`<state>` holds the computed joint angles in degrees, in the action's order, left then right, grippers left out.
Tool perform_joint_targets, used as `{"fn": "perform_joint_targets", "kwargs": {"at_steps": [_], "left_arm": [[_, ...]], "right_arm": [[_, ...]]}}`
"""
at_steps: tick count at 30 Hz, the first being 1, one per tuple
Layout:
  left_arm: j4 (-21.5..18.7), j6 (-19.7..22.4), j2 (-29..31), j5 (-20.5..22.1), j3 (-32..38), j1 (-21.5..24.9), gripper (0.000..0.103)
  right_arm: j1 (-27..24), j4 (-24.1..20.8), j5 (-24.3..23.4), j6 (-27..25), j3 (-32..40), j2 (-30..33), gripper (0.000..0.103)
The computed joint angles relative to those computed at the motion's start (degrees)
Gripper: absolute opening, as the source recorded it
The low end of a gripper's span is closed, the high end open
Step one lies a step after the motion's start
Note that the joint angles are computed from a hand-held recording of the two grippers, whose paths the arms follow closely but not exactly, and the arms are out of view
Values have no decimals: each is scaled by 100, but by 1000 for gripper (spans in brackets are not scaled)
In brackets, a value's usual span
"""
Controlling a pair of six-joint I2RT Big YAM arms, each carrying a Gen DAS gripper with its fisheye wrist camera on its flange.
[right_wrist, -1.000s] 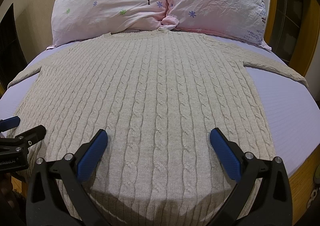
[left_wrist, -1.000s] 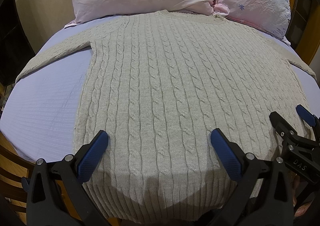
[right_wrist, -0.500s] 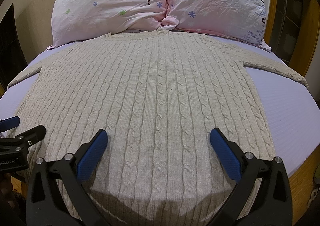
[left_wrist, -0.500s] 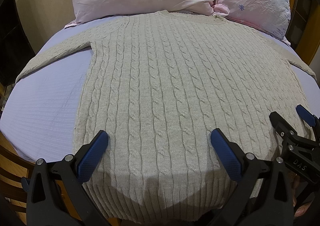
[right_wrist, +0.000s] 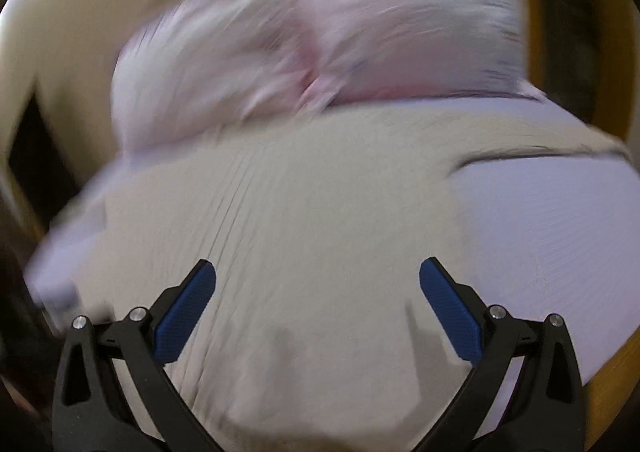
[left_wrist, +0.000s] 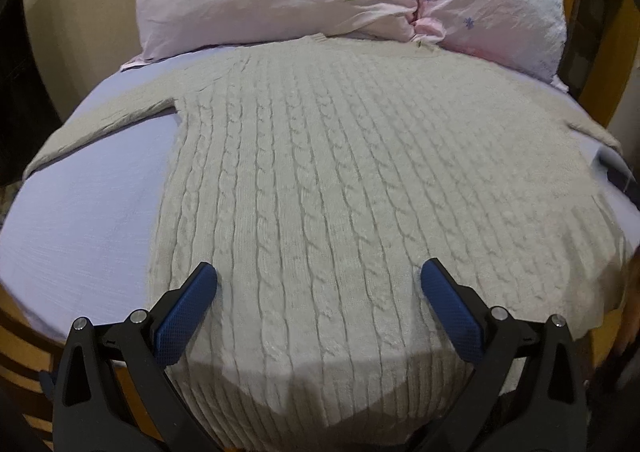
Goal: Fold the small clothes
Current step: 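Grasp the sweater sleeve with the right gripper and fold it across the body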
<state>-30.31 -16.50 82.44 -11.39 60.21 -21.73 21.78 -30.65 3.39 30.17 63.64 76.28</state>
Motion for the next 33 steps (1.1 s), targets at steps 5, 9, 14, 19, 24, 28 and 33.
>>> {"fn": "perform_joint_targets", "kwargs": {"at_steps": [5,9,14,19,24,28,33], "left_arm": [[1175,-8,-274,968,-305,586,102],[1603,-81,-282,1028,-232,1093,102],[1742,-209,-91,999,34,1664,102],[1821,-552,-33,796,63,2112,102],[1965,-1291,89,1199,55,2686,102],[2055,-1894,95,1483,-19,3085,102],[1882,-2473,185,1274,127,3370,102]], "right_arm": [[-1906,-421,-851,1177,589,536,90],[-2861,-925,-898,1718,1413,1440,67],[-3449,-1188,-850,2254,2217,2314,61],[-3628,-970,-658,2488,2663,2835,20],[-3441,-750,-270,1860,2798,2833,10],[-2594,-289,-254,565,3112,2541,10],[-1240,-256,-914,-698,4215,2922,10]]}}
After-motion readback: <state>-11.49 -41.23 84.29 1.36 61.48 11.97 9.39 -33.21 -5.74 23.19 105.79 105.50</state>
